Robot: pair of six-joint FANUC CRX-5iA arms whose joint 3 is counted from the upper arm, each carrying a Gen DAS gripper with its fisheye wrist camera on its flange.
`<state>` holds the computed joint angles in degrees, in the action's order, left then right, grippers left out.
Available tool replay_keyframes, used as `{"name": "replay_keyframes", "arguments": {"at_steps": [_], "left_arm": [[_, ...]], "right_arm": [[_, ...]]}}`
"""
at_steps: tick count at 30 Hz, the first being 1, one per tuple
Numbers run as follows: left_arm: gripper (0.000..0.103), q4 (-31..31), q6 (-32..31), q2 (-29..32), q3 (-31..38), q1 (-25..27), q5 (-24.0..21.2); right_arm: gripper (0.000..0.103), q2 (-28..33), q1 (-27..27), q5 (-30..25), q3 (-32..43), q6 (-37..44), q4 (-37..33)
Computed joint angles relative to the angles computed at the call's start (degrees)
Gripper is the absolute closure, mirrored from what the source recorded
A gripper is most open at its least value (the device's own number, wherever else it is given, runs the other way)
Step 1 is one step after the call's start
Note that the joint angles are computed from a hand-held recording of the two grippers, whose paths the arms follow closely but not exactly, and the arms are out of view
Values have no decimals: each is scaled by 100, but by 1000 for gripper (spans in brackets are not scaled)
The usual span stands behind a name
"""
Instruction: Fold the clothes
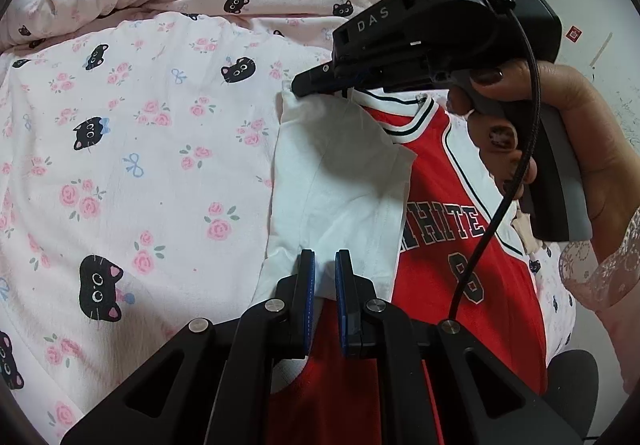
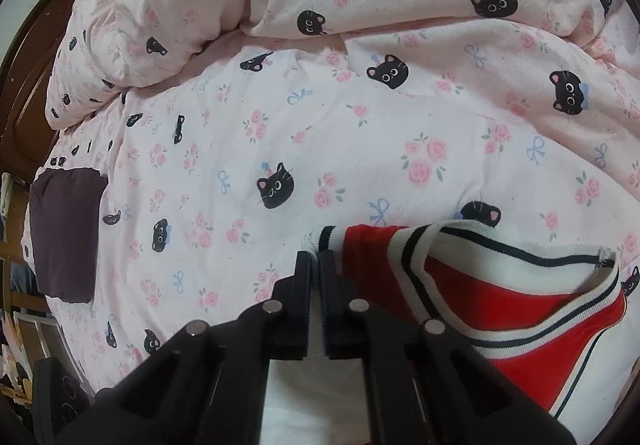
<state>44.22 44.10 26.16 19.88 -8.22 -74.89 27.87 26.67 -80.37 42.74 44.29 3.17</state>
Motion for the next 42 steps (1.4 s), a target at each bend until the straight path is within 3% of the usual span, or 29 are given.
{"name": "replay_keyframes", "arguments": {"at_steps": [10, 16, 19, 22, 25, 30, 36, 42], "left_arm": [[95, -108, 77, 16, 46, -6, -28], [95, 8, -52, -69, -43, 19, 30], [95, 271, -299, -170, -208, 42, 124], [95, 472, -533, -211, -298, 37, 86], [95, 193, -516, -139, -137, -20, -164], [95, -291, -472, -74, 46, -93, -402], [95, -235, -505, -18, 131, -70, -466], [95, 176, -727, -130, -90, -27, -278]], "right_arm": [[100, -89, -83, 472, -362, -164, 164], [96, -894, 25, 1472, -1526, -641, 717], [96, -1318, 45, 1760, -1853, -225, 392], [96, -1583, 122, 1731, -2042, 257, -11], [96, -1577, 142, 1437, -1991, 677, -574], [95, -1706, 381, 1113, -2506, 113, -259], [94, -2323, 411, 1524, -3332, -284, -116], [76, -2466, 558, 1987, -3439, -269, 85]]}}
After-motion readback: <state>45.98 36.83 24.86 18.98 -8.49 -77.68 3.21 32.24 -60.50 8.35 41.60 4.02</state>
